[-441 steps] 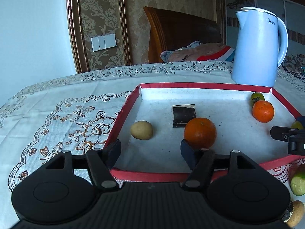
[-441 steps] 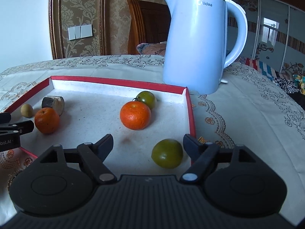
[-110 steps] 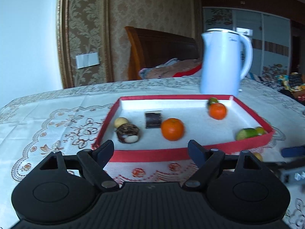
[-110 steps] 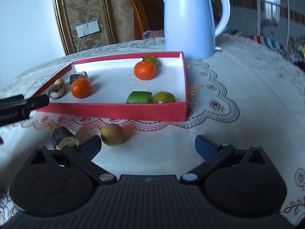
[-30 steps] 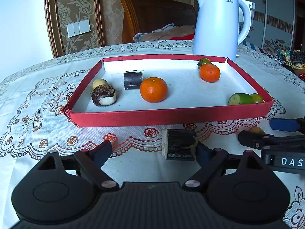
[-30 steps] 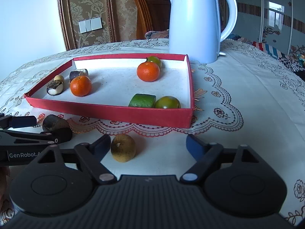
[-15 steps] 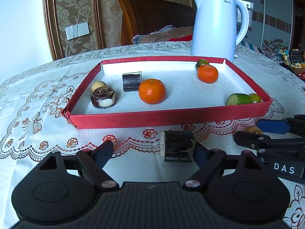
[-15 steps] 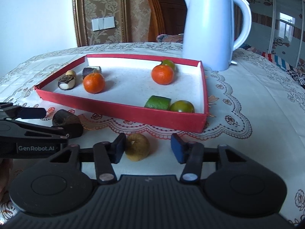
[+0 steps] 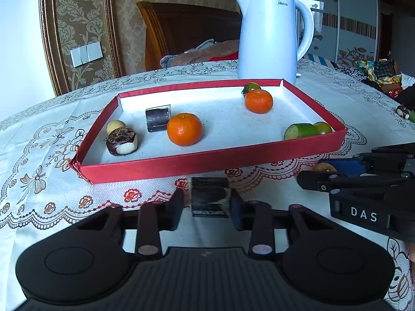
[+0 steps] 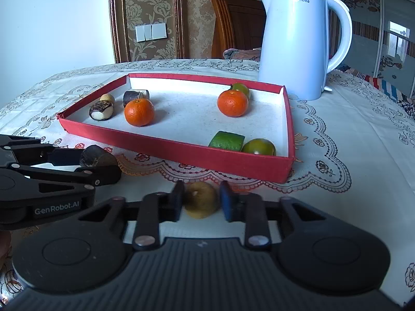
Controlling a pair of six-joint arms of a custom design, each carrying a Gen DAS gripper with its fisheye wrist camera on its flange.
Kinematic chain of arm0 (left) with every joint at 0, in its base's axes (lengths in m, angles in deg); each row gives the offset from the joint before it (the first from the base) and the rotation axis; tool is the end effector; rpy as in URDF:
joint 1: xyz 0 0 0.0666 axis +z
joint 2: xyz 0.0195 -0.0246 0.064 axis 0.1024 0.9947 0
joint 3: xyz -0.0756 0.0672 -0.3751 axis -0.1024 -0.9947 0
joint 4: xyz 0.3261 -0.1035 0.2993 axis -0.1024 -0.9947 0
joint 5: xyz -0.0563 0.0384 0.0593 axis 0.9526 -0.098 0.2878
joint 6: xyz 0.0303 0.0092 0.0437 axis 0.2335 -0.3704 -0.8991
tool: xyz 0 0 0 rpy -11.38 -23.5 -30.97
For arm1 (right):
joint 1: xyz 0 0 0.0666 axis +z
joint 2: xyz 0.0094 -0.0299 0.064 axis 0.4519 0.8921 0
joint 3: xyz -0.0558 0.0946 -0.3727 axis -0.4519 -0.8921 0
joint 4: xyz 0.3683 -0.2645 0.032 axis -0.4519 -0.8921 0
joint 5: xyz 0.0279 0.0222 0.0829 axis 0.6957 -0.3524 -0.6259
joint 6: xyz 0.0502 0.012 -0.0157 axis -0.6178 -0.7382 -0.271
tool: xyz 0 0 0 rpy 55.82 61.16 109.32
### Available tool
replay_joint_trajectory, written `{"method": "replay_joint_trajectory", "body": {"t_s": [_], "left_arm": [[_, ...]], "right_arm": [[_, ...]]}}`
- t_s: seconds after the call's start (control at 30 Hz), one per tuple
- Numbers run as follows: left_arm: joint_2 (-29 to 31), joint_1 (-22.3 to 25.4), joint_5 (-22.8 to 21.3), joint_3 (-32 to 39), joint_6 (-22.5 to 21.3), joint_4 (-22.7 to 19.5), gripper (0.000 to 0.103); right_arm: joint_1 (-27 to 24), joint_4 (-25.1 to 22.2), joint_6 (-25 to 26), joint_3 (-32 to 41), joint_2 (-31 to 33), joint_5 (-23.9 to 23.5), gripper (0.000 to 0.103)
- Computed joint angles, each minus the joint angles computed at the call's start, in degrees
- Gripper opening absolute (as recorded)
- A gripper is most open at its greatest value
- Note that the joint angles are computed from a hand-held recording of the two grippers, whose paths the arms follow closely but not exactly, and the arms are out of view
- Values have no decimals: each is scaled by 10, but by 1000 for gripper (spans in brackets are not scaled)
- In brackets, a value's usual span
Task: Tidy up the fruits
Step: 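Lift the dark chunk over the tray rim with the left tool while the right tool carries the kiwi in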
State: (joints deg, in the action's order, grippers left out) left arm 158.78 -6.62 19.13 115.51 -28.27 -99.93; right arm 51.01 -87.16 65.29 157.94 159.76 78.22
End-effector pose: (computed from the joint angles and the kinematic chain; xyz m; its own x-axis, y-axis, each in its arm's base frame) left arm 0.4880 -0.1080 0.4329 -0.5656 0.1931 -0.8017 0.2404 0.9686 0.0637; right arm 0.4721 0.2054 0.4631 -0.5967 -0.1047 -0.7956 -0.2098 0.9773 0.0287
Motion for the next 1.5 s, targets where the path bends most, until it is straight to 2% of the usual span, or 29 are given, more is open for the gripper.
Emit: {"method": "replay_joint_trajectory", "body": {"t_s": [0.27, 0.53, 0.73, 1.03, 1.23, 1.33, 1.5], "left_arm": [[-6, 3, -4, -7, 7, 12, 31], [-40, 8, 15, -39, 4, 76, 31], [-39, 13, 19, -37, 21, 82, 31], [-37, 27, 15, -33, 71, 89, 31], [-13, 44, 13, -7, 124, 69, 31], [-1, 46, 0, 5, 126, 68, 31], [7, 34, -33, 6, 92, 89, 31]], "right_arm": [[-5, 12, -8, -9, -8, -11, 26], [-1, 75, -6, -45, -40, 7, 26], [0, 95, -8, -55, -49, 17, 26], [1, 112, -14, -58, -52, 35, 25], [3, 107, -5, -38, -37, 38, 25], [6, 110, 6, -22, -26, 44, 25], [9, 95, 25, 26, 18, 60, 25]]}}
